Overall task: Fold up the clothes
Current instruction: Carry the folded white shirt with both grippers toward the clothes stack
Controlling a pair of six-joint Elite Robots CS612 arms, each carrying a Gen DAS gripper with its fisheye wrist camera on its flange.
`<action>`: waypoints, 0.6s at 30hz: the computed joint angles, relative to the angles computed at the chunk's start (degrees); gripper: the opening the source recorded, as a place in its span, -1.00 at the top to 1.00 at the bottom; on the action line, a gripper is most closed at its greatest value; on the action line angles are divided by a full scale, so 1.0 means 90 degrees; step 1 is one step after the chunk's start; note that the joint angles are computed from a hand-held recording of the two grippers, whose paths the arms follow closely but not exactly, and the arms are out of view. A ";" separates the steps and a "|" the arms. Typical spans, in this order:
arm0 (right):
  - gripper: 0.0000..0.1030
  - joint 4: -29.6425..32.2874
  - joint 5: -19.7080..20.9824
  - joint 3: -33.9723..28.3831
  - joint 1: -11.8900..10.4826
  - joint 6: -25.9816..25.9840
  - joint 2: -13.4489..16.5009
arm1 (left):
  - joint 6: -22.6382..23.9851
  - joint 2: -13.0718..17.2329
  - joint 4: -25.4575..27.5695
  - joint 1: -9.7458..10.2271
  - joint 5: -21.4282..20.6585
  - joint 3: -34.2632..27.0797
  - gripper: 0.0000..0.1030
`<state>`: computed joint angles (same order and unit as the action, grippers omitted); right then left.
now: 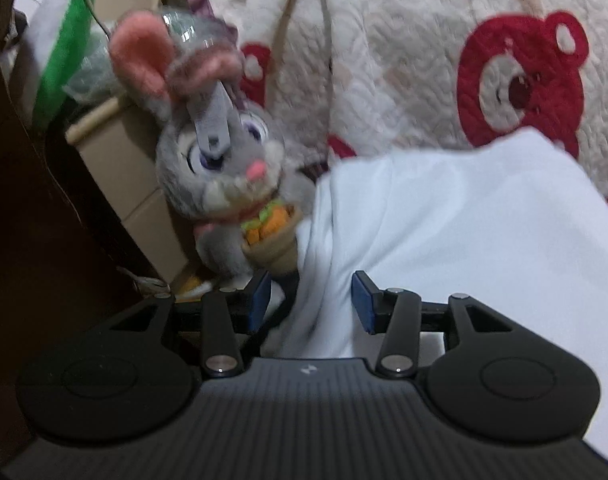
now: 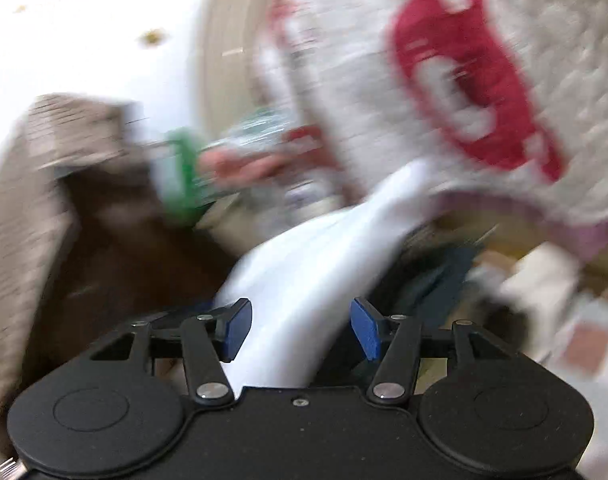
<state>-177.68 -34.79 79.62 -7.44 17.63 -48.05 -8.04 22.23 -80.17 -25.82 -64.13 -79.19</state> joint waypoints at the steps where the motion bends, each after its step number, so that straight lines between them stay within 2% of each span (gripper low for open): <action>1: -0.25 -0.0169 -0.0664 -0.0164 0.0092 0.0181 0.0103 | 0.0049 -0.0005 -0.0132 -0.0016 0.0070 0.0031 0.19; 2: -0.32 -0.0302 -0.1194 -0.0346 0.0168 0.0290 0.0235 | 0.0196 -0.0003 -0.0329 -0.0029 0.0077 0.0069 0.20; 3: -0.32 -0.0232 -0.1457 -0.0577 0.0235 0.0247 0.0386 | 0.0307 -0.0046 -0.0415 -0.0025 0.0010 0.0167 0.20; 4: -0.32 -0.0086 -0.1480 -0.0828 0.0261 0.0194 0.0551 | 0.0364 -0.0115 -0.0444 -0.0002 -0.0140 0.0304 0.20; 5: -0.32 0.0166 -0.1236 -0.1112 0.0272 0.0338 0.0747 | 0.0335 -0.0184 -0.0435 0.0029 -0.0312 0.0448 0.20; 6: -0.32 0.0158 -0.0850 -0.1302 0.0242 0.0745 0.0919 | 0.0305 -0.0255 -0.0427 0.0059 -0.0476 0.0600 0.20; 7: -0.23 -0.0111 -0.0494 -0.1512 0.0228 0.1389 0.1135 | 0.0215 -0.0338 -0.0381 0.0083 -0.0503 0.0789 0.20; 8: 0.49 -0.0638 0.0018 -0.1788 0.0164 0.2056 0.1394 | 0.0129 -0.0423 -0.0339 0.0106 -0.0524 0.0982 0.20; 9: 0.80 -0.1304 0.0321 -0.2041 0.0125 0.2722 0.1636 | 0.0081 -0.0482 -0.0328 0.0120 -0.0437 0.1131 0.20; 10: 0.81 -0.1944 0.0384 -0.2134 0.0079 0.3134 0.1739 | 0.0029 -0.0543 -0.0320 0.0132 -0.0341 0.1283 0.20; 11: 0.82 -0.2406 0.0333 -0.2127 0.0042 0.3278 0.1759 | -0.0046 -0.0585 -0.0345 0.0124 -0.0105 0.1414 0.21; 12: 0.82 -0.2634 0.0135 -0.2084 0.0074 0.3156 0.1754 | -0.0118 -0.0629 -0.0368 0.0115 0.0126 0.1549 0.20; 13: 0.82 -0.2597 -0.0092 -0.1933 0.0109 0.2767 0.1670 | -0.0092 -0.0663 -0.0392 0.0098 0.0308 0.1661 0.19; 15: 0.85 -0.1888 -0.0443 -0.1566 0.0122 0.1584 0.1376 | 0.0017 -0.0682 -0.0465 0.0043 0.0591 0.1758 0.24; 16: 0.85 -0.1530 -0.0740 -0.1407 0.0156 0.1190 0.1235 | 0.0101 -0.0669 -0.0514 0.0006 0.0697 0.1752 0.25; 17: 0.75 -0.1196 -0.1193 -0.1229 0.0193 0.0769 0.1072 | 0.0203 -0.0653 -0.0570 -0.0032 0.0811 0.1743 0.24; 18: 0.65 -0.1122 -0.1604 -0.1058 0.0231 0.0475 0.0937 | 0.0557 -0.0599 -0.0706 -0.0099 0.1041 0.1691 0.23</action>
